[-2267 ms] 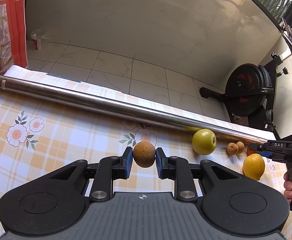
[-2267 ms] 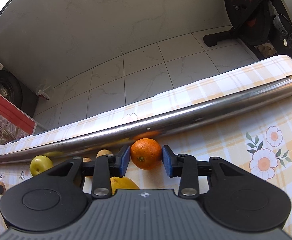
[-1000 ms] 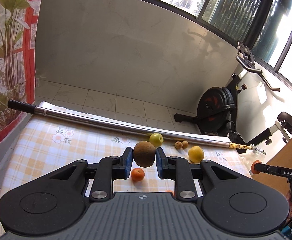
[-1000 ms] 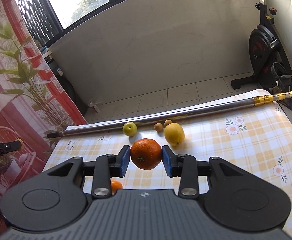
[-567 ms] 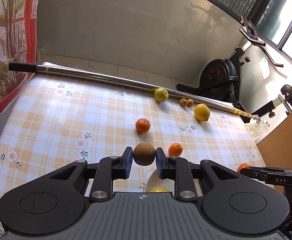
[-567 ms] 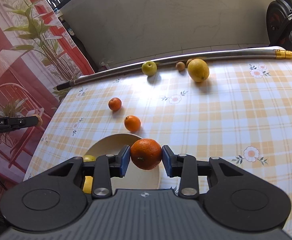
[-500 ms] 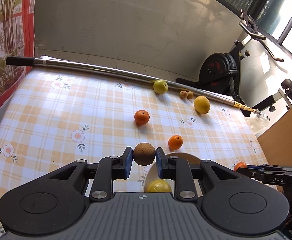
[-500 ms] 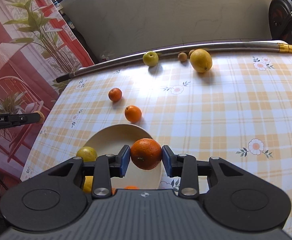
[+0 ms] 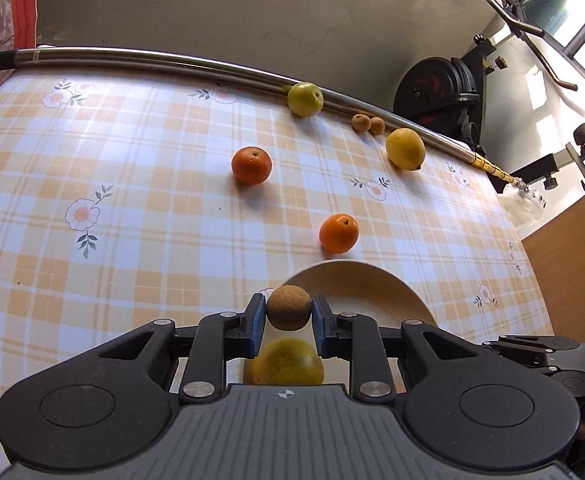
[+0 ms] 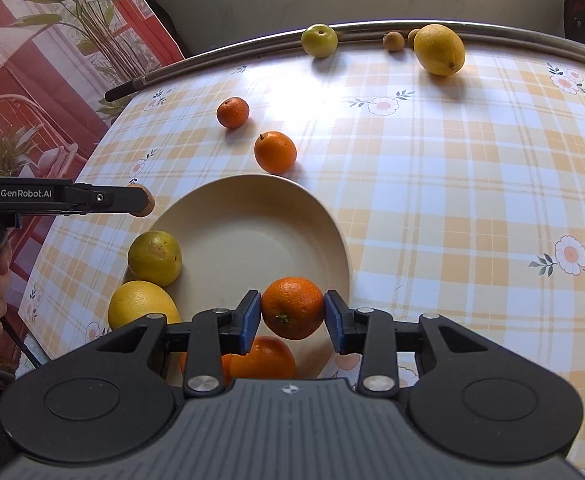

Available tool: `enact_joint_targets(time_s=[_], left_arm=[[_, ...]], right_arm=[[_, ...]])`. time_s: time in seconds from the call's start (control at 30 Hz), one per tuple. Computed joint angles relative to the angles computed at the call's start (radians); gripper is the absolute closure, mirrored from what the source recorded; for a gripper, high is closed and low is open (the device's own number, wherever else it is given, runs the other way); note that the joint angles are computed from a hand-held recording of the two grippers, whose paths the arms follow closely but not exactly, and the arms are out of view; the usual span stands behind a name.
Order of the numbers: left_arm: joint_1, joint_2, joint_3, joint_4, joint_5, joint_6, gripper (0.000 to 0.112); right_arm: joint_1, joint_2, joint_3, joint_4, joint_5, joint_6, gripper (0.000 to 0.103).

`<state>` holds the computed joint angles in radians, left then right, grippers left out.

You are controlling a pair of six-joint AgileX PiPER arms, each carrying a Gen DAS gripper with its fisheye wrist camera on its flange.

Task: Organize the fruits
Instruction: 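Carry the brown fruit and the orange in both tools back over the cream plate, then open the left tool to drop the brown fruit into the plate while the right tool releases the orange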

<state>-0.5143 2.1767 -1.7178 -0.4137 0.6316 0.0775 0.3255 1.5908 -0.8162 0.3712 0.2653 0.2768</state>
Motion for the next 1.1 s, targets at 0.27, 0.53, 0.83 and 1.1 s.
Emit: enact_joint_targets(time_s=[0.27, 0.53, 0.83, 1.1], left_arm=[[-0.038, 0.062, -0.095, 0.102, 0.049, -0.04, 0.086], [-0.05, 0.084, -0.117, 0.143, 0.07, -0.054, 0.086], [-0.049, 0.097, -0.136, 0.151, 0.096, -0.065, 0.086], [-0.049, 0.111, -0.154, 0.154, 0.11, -0.073, 0.086]], right_arm=[[-0.003, 0.048, -0.029, 0.077, 0.014, -0.084, 0.066], [-0.002, 0.061, -0.035, 0.088, 0.018, -0.076, 0.066], [0.011, 0.048, -0.021, 0.087, 0.02, -0.05, 0.065], [0.014, 0.037, -0.015, 0.06, 0.025, -0.006, 0.064]])
